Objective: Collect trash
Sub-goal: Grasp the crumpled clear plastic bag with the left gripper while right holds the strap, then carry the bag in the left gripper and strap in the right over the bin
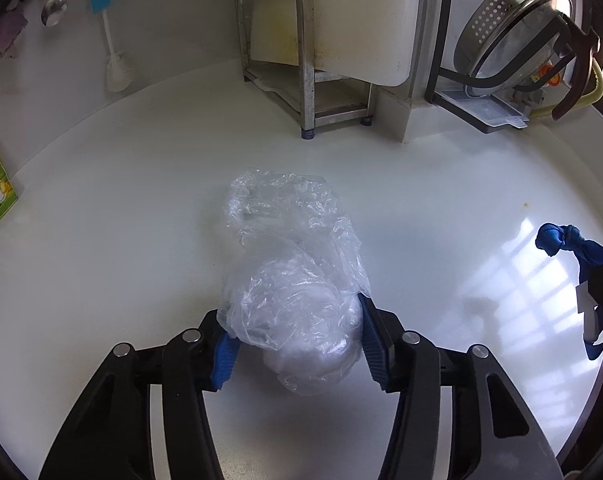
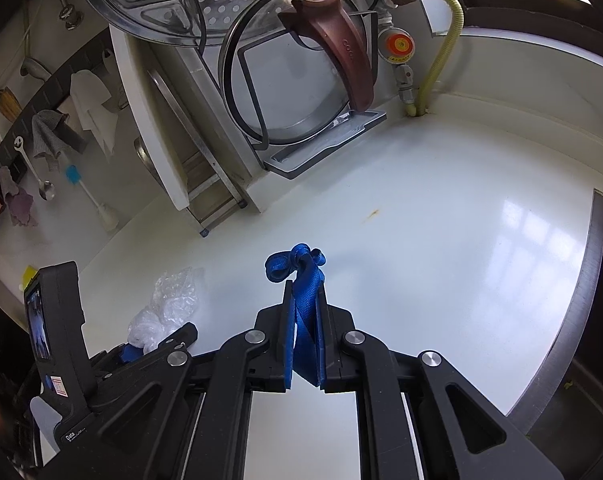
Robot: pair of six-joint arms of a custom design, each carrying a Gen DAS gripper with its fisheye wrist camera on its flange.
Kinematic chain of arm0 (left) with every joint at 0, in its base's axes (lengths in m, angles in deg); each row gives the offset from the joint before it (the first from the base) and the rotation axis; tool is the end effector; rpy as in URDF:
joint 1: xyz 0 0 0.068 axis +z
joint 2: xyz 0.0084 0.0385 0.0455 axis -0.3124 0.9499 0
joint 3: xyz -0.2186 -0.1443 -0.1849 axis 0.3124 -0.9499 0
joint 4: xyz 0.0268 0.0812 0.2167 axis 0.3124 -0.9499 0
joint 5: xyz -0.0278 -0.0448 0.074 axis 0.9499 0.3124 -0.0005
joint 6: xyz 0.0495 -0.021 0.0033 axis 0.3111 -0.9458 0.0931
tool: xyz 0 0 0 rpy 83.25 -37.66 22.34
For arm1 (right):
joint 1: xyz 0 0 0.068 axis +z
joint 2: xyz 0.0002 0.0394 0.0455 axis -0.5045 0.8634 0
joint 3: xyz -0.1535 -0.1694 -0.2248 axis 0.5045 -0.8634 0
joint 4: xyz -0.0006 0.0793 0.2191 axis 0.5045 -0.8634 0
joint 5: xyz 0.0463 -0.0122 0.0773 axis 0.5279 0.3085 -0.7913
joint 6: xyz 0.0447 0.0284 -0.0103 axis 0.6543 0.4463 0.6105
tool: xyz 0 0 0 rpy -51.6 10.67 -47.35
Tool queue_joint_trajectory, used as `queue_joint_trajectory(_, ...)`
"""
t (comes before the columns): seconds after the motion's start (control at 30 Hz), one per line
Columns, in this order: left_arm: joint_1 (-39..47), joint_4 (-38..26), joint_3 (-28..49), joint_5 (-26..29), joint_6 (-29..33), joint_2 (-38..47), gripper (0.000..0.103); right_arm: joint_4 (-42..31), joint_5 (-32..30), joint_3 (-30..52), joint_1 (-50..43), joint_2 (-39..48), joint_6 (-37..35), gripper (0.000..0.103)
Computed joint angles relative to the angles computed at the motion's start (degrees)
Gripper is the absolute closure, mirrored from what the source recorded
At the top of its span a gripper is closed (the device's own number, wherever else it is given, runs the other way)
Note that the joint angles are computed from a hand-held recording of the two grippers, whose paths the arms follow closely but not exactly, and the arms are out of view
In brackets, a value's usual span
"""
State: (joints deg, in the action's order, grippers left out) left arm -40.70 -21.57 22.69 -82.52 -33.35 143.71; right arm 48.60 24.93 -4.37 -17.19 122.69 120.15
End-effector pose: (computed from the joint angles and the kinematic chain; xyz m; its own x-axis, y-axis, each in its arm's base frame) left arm 0.3139 -0.1314 0.1699 -0.7000 0.3753 -0.6076 0.4600 0.8877 0.0184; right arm 0.1790 0.0281 0.1849 -0.3956 0.5951 -0.6995 0.5018 0.7779 0.3781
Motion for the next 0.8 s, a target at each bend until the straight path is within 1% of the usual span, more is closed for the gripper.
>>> queue_joint_trajectory(0.03, 0.16, 0.07, -0.21, 0.34, 0.31, -0.22, 0.057, -0.04, 0.14, 0.05, 0.1, 0.08, -0.03, 0.094)
queue_joint_trajectory(0.23, 2.0, 1.12, -2.46, 2.81, 2.73, -3.05, 0.058, 0.12, 0.72, 0.23, 0.57, 0.76, -0.13, 0.094)
queue_joint_trajectory(0.4, 5.61, 1.83, -6.38, 6.56, 7.13, -8.44, 0.059, -0.61, 2.66, 0.66, 2.77, 0.9, 0.57, 0.094)
queue_joint_trajectory(0.5, 9.16, 1.88, -9.64, 10.0, 10.83, -12.83, 0.059, -2.92, 5.67, 1.53, 6.46, 0.13, 2.01, 0.094)
queue_joint_trajectory(0.6, 14.26, -0.81, -12.1, 15.0, 15.33, -17.8, 0.059, -8.35, 11.57, 3.51, 13.65, -0.69, 5.42, 0.094)
queue_joint_trajectory(0.67, 18.37, -2.97, -13.8, 18.67, 18.85, -21.51, 0.059, -13.06, 15.92, 5.08, 19.64, -1.13, 9.47, 0.094)
queue_joint_trajectory(0.73, 23.42, -5.75, -15.06, 22.96, 23.0, -25.11, 0.059, -20.32, 21.24, 7.71, 27.39, -1.02, 15.81, 0.094)
queue_joint_trajectory(0.8, 29.28, -9.69, -15.84, 27.62, 28.0, -28.59, 0.059, -28.15, 26.21, 10.57, 36.3, -0.18, 24.66, 0.094)
